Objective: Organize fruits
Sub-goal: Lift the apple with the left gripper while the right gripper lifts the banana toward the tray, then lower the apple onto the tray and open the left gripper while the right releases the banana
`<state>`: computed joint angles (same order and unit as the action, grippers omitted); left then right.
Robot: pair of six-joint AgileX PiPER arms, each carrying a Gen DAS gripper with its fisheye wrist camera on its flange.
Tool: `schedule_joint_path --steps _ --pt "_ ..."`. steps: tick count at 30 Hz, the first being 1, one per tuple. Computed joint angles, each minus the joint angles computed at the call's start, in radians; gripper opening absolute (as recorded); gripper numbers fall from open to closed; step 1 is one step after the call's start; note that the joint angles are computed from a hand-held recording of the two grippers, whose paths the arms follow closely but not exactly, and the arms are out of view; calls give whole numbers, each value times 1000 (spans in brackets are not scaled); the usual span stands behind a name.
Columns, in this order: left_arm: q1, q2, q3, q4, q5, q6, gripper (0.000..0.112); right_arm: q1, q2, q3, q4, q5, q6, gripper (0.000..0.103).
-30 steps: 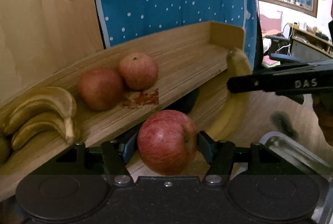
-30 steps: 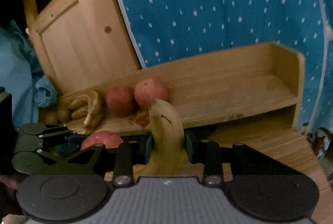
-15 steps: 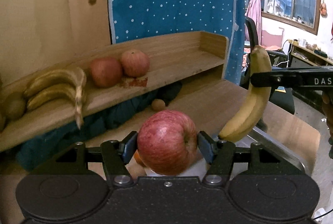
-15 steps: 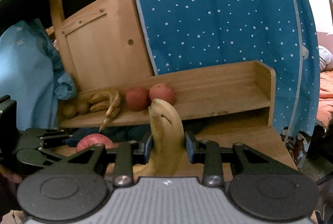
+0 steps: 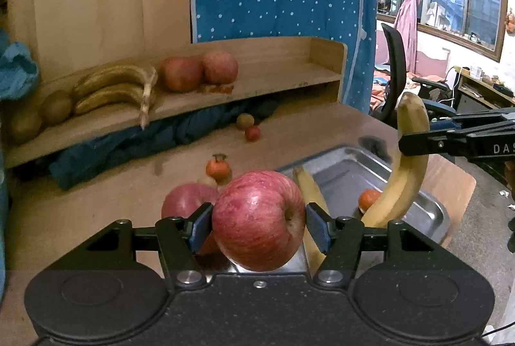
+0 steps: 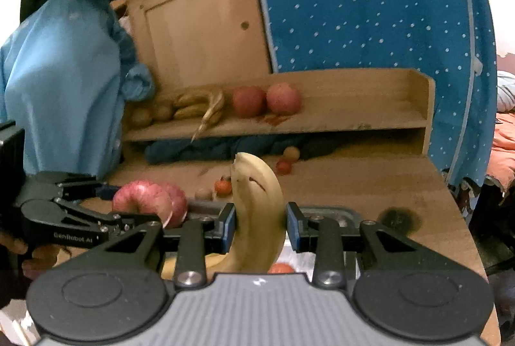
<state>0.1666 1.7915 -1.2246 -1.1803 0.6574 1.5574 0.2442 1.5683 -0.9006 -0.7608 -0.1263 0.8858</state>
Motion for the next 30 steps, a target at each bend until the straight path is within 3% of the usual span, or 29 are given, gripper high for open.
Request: schedule_joint_path --steps 11,14,22,30 --pt "6 -3 78 -28 -33 19 64 -7 56 -20 -499 -2 489 37" --pt "-1 13 64 -9 -42 -9 64 -18 96 -51 -515 -13 509 37" --pt "-28 46 42 21 -65 -59 64 -59 209 -166 -729 -66 738 37" --pt "-46 43 61 -18 -103 -29 65 -74 317 -265 -851 -112 877 39"
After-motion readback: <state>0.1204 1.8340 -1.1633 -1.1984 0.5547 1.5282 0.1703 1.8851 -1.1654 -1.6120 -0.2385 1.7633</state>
